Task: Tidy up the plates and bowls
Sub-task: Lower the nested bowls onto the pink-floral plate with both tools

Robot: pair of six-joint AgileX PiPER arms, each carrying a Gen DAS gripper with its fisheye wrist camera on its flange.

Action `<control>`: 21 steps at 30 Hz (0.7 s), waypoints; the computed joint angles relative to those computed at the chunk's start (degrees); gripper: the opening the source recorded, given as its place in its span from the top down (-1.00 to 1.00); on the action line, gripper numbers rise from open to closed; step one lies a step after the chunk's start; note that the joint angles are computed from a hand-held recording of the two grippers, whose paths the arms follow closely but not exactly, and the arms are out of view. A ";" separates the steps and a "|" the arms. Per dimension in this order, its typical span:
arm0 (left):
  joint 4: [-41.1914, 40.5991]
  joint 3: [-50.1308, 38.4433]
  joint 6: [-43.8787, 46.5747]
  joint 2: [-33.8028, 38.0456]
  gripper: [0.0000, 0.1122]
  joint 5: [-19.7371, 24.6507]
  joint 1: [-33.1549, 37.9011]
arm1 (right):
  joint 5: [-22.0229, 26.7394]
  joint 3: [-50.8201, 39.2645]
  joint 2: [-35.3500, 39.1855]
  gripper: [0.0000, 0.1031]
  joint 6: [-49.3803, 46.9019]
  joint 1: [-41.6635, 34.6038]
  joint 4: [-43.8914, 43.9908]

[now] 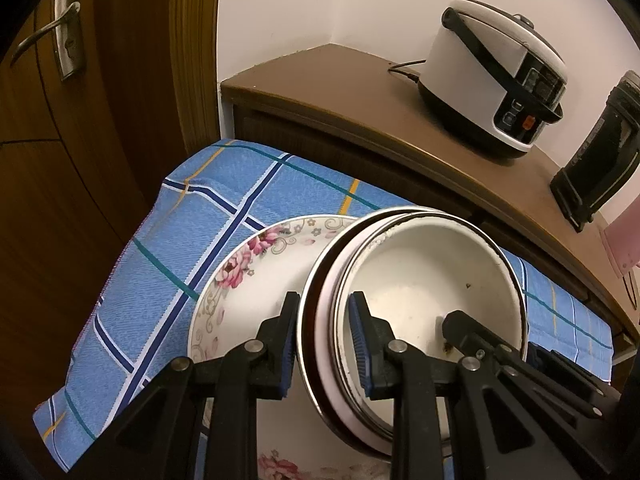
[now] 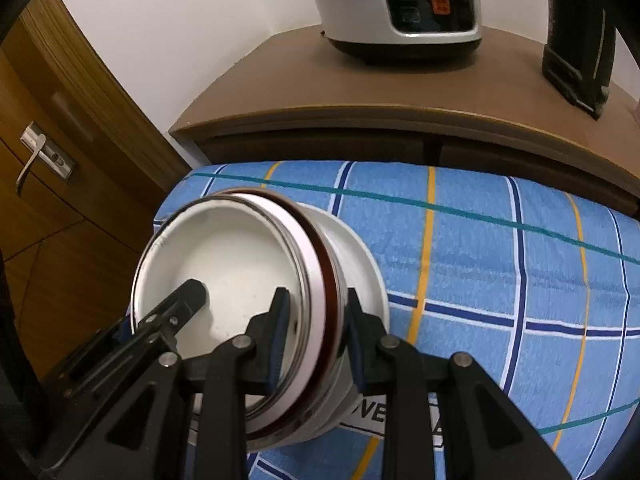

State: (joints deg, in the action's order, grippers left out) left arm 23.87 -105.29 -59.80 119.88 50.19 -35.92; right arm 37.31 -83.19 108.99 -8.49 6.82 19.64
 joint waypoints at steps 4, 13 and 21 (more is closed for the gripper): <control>0.69 0.74 -0.83 -0.55 0.51 0.20 0.20 | 1.64 -2.41 1.64 0.48 -0.01 0.79 -0.56; 1.88 2.00 -2.61 -1.96 0.50 1.08 0.51 | 5.05 -5.57 4.47 0.49 -0.38 1.71 -0.27; 1.01 0.26 0.20 -0.89 0.28 2.47 0.99 | 2.22 -2.86 2.88 0.42 0.58 2.38 -1.43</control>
